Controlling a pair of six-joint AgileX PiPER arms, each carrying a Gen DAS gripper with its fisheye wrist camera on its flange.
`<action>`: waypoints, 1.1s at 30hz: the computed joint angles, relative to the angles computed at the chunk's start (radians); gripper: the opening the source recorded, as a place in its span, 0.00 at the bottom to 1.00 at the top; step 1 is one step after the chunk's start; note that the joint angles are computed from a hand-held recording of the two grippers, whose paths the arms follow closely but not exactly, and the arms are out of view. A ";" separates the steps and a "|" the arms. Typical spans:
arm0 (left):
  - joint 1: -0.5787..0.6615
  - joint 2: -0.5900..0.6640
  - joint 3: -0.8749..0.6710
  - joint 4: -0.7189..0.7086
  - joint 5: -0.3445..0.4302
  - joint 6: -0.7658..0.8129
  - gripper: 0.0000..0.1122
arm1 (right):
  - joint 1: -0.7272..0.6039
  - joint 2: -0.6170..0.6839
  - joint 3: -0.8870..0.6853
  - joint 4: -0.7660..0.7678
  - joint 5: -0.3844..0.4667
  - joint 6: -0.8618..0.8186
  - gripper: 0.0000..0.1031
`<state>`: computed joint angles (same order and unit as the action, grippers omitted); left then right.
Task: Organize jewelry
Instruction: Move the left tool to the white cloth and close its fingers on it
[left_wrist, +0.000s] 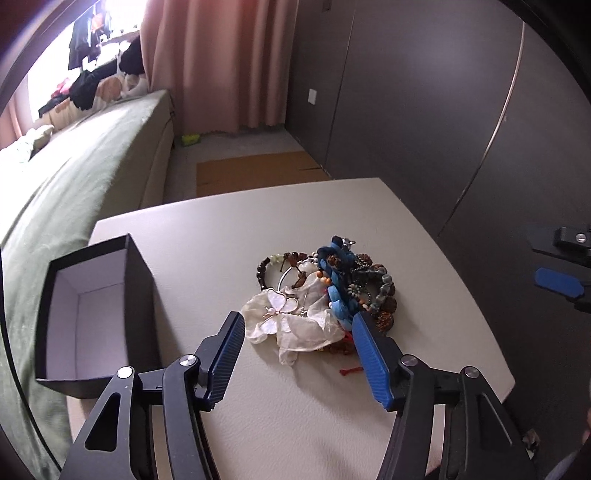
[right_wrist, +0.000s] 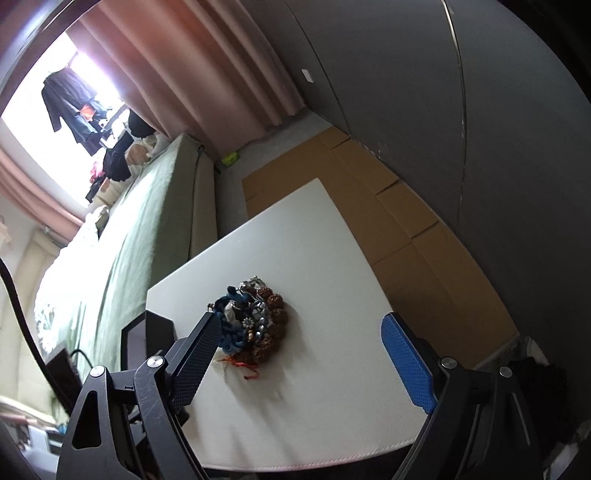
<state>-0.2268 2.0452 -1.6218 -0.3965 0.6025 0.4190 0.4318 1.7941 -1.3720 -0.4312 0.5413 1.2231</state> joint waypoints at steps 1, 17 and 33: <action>-0.002 0.008 -0.006 0.000 0.000 -0.001 0.53 | -0.001 0.004 -0.002 0.010 -0.004 -0.008 0.87; 0.080 -0.031 0.022 -0.239 0.054 0.163 0.02 | 0.022 0.074 -0.059 0.026 0.008 -0.024 0.85; 0.198 -0.096 0.036 -0.370 0.051 0.259 0.02 | 0.045 0.351 -0.413 0.251 0.096 -0.311 0.54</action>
